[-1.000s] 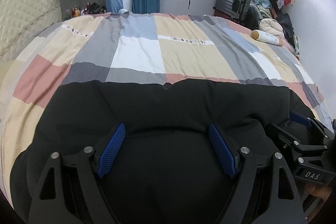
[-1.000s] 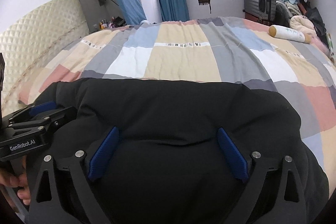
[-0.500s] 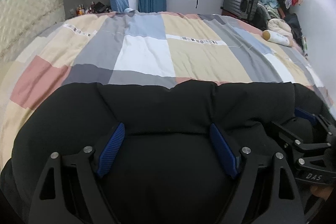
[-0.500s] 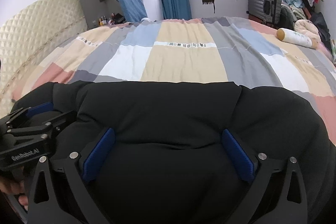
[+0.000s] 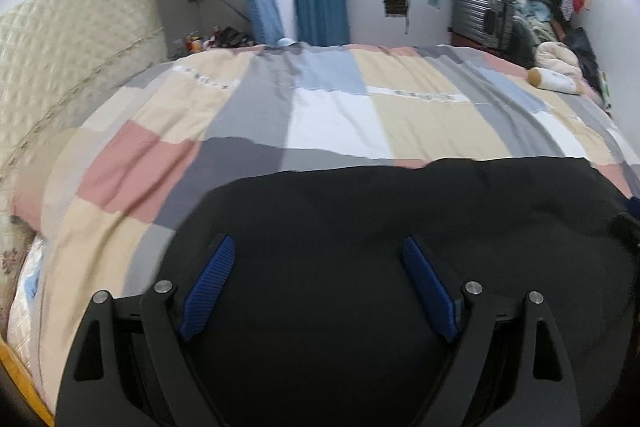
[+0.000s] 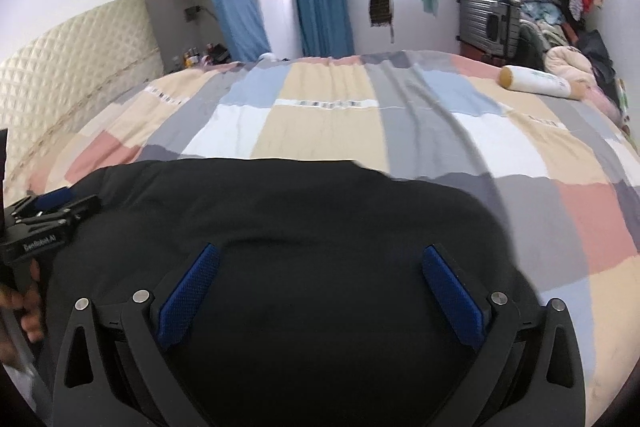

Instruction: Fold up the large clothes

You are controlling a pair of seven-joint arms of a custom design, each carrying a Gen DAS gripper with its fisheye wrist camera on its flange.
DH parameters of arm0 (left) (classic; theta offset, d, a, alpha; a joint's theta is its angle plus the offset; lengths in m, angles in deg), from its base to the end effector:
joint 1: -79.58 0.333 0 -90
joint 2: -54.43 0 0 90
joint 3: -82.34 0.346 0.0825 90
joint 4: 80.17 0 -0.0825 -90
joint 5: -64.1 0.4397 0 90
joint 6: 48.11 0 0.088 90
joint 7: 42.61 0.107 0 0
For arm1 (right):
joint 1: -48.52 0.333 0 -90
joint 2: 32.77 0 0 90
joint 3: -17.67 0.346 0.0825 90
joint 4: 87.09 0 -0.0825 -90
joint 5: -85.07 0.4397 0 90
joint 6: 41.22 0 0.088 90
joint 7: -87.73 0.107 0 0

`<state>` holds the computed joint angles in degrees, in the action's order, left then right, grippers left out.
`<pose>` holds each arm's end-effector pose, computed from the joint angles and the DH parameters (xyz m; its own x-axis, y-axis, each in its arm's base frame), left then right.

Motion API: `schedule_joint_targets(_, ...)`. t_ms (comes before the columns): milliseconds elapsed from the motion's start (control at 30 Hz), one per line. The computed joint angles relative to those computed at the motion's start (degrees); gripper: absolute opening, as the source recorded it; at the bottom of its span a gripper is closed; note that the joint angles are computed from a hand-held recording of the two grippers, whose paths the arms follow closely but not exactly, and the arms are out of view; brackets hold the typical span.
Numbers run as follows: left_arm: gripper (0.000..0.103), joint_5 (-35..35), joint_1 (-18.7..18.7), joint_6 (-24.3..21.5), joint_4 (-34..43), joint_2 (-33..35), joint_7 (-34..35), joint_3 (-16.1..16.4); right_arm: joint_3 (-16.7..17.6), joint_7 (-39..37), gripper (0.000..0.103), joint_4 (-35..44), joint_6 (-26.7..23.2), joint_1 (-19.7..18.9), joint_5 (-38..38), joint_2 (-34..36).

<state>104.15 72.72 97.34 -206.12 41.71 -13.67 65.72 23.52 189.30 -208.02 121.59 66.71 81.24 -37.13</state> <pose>0.5192 -0.2438 0.5389 0.1799 -0.9832 -0.0324 -0.6976 -0.1043 -0.7089 0.5681 0.2589 0.5506 0.3036 -0.9496 -0.0782 -0.6775 -0.1574 -0.7185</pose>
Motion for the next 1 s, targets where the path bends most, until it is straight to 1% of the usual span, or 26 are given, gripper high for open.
schedule_joint_targets(67,0.087,-1.5,0.03,-0.09,-0.95,-0.82,1.4,0.86,0.04,2.16,0.102,-0.52,0.21,-0.96,-3.29,-0.66)
schedule_joint_targets(133,0.087,-1.77,0.48,-0.81,-1.4,-1.08,1.79,0.88,-0.14,2.72,0.102,-0.34,-0.72,-1.32,-3.94,-0.62)
schedule_joint_targets(200,0.087,-2.36,0.85,-0.03,-2.36,-1.29,1.35,1.12,-0.73,1.23,0.102,-0.24,-0.75,-1.16,-1.51,-0.02)
schedule_joint_targets(267,0.087,-4.28,0.75,1.17,-2.98,-1.19,2.37,1.56,-1.13,-0.93,0.102,-0.31,-0.47,-0.9,1.3,0.81)
schedule_joint_targets(333,0.087,-2.55,1.33,-0.57,-2.25,-0.3,1.08,0.33,-1.41,-5.64,0.103,0.04,-0.43,-0.28,6.42,2.19)
schedule_joint_targets(367,0.087,-1.68,1.33,-1.26,-1.92,-0.02,0.74,0.02,-1.3,-6.77,0.103,0.63,-0.55,-0.16,7.45,3.1)
schedule_joint_targets(400,0.087,-0.37,1.34,-2.05,-1.39,0.44,0.03,-0.39,-1.14,-7.13,0.103,1.01,-0.68,-0.15,7.19,3.6)
schedule_joint_targets(467,0.087,-0.07,0.95,-2.09,-1.32,0.49,-0.31,-0.01,-1.02,-6.76,0.103,0.79,-0.13,-0.24,6.59,3.59)
schedule_joint_targets(533,0.087,-0.75,0.64,-1.46,-1.59,0.26,0.21,0.64,-1.1,-8.07,0.103,0.66,-0.36,-0.29,9.12,3.36)
schedule_joint_targets(600,0.087,-2.7,0.27,-1.59,-1.72,-0.29,1.43,1.19,-1.08,-7.13,0.103,0.6,-1.17,-0.42,9.02,2.73)
schedule_joint_targets(633,0.087,-4.27,-0.05,-1.85,-1.71,-0.77,2.51,1.47,-0.94,-4.68,0.103,0.43,-1.54,-0.61,6.69,1.93)
schedule_joint_targets(733,0.09,-9.35,-0.86,0.67,-2.82,-3.94,5.42,2.18,-0.56,-3.91,0.103,-0.25,-1.47,-0.46,4.7,-0.93)
schedule_joint_targets(833,0.093,-10.3,-0.43,0.93,-2.72,-7.44,5.85,0.63,-0.14,-2.99,0.103,-1.52,-0.23,-0.32,3.8,-5.19)
schedule_joint_targets(1000,0.1,-12.46,-0.24,0.84,-2.49,-15.1,6.47,-1.52,0.26,-3.73,0.103,-2.34,-0.45,0.64,4.49,-12.7)
